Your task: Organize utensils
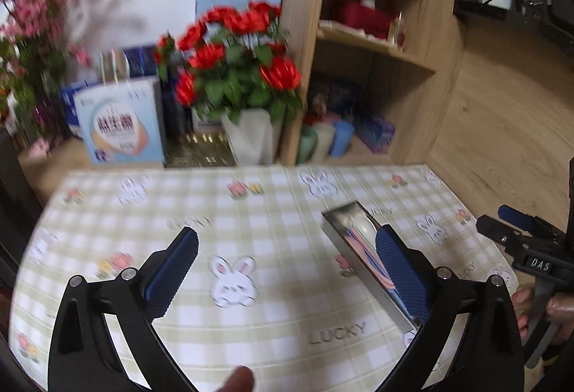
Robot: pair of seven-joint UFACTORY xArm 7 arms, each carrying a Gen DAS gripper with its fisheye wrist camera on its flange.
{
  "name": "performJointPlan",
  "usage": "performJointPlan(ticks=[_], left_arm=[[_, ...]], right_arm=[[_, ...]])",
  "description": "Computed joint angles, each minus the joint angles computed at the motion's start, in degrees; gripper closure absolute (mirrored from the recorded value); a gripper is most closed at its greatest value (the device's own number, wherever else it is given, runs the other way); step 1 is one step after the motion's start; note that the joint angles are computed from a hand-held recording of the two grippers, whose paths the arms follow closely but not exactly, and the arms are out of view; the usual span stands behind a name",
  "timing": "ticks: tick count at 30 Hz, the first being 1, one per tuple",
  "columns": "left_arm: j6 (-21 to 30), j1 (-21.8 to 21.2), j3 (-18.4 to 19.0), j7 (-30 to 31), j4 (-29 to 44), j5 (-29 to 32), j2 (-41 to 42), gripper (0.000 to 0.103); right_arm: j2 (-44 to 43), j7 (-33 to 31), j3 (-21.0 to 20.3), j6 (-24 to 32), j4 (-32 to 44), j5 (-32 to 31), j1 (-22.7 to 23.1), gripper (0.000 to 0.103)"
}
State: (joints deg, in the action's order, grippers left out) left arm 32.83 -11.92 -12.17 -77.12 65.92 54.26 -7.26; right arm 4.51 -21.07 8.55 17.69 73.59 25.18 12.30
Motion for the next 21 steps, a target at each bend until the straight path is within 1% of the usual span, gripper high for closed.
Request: performJointPlan(ticks=[3, 8, 11, 15, 18, 21], left_arm=[[0.3, 0.6, -0.5, -0.1, -2.3, 2.4, -4.0, 0.006], [3.0, 2.5, -3.3, 0.5, -4.2, 4.3, -8.8, 0.006], [4.1, 3.2, -4.6, 2.0, -5.1, 3.6, -11.0, 0.006], [3.7, 4.9, -6.6, 0.5, -6.9, 3.4, -13.9, 0.006], [2.8, 5.7, -7.6, 0.3, -8.2, 2.5, -15.6, 0.006], [3.1, 6.6, -8.9, 0.6, -9.1, 1.9, -17.0, 0.006]], right_arm=[[-2.0, 2.5, 0.1, -1.4, -1.3, -1.1, 0.9, 0.015], [-6.0, 5.2, 0.1, -4.6, -4.5, -2.8, 2.7, 0.015], [-8.2, 4.4, -0.4, -5.6, -6.2, -1.7, 4.2, 0.015], [-10.8, 6.6, -1.0, -7.5, -8.9, -3.8, 5.5, 0.015], [-12.7, 8.8, -1.5, -9.2, -10.9, -5.4, 6.1, 0.015], [-14.3, 10.8, -1.9, -9.7, -12.4, -7.4, 6.4, 0.015]])
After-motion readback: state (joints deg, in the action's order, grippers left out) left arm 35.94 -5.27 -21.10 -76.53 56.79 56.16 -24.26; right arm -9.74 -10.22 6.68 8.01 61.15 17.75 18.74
